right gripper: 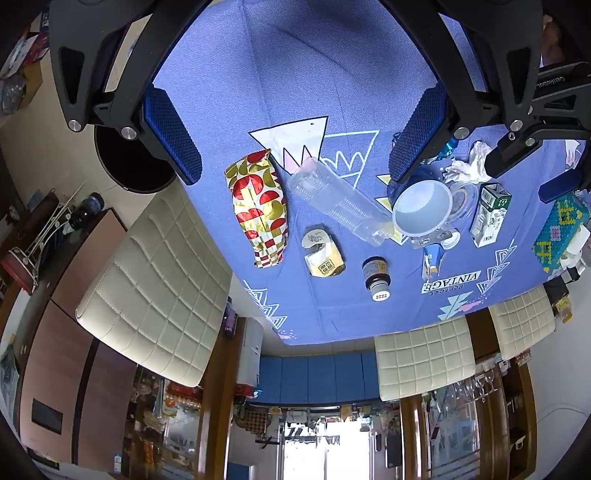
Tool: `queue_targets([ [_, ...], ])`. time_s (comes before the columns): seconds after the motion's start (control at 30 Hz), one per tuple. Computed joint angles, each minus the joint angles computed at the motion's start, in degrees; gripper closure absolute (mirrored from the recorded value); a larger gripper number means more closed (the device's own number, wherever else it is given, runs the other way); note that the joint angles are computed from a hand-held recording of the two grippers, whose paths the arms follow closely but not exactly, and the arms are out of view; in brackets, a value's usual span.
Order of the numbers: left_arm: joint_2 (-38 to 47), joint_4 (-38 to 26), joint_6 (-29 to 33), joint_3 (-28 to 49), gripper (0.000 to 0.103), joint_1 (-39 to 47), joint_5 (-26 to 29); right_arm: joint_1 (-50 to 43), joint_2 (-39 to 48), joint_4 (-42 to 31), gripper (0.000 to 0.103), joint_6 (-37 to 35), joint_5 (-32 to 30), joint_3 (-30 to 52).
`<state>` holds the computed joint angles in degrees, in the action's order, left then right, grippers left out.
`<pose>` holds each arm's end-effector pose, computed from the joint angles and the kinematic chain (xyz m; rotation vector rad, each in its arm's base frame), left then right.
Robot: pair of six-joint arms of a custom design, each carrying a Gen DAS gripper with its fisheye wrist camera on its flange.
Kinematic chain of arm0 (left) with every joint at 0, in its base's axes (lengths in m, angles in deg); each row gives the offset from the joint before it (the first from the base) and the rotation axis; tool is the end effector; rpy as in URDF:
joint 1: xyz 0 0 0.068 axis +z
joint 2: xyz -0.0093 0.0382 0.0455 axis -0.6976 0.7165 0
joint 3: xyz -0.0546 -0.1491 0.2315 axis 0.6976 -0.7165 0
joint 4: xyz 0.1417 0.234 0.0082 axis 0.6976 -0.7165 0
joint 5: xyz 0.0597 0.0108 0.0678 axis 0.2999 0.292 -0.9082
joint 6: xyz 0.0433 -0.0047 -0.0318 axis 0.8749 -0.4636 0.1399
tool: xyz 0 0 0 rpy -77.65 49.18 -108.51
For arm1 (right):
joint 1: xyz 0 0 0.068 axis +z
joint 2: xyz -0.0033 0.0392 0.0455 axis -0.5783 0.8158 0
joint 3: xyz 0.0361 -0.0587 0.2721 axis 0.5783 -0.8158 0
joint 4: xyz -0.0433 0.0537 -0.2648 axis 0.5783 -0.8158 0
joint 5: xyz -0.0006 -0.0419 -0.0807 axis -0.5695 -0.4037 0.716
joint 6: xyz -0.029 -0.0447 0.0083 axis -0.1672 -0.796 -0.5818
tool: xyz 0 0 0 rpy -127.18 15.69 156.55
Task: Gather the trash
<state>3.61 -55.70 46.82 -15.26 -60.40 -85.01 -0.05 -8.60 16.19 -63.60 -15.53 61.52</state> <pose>0.2089 -0.0513 0.1928 -0.1256 2.4005 0.0443 0.2452 0.1601 0.2059 -0.2294 2.3673 0.0530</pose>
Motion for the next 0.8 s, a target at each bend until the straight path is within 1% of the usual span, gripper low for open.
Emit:
queue_targets([
  [0.47,0.1,0.1,-0.5,0.0,0.006,-0.3,0.1,0.1,-0.1,0.1,0.003,0.1,0.0,0.0],
  [0.6,-0.3,1.1,1.2,-1.0,0.006,1.9,1.6,0.1,-0.1,-0.1,0.003,0.2,0.0,0.2],
  [0.73,-0.1,1.2,1.1,-0.9,0.006,1.8,1.5,0.2,-0.2,-0.3,0.003,0.3,0.1,0.2],
  [0.8,-0.5,0.0,0.0,-0.4,0.006,0.5,0.7,0.3,-0.3,-0.4,0.003,0.2,0.1,0.2],
])
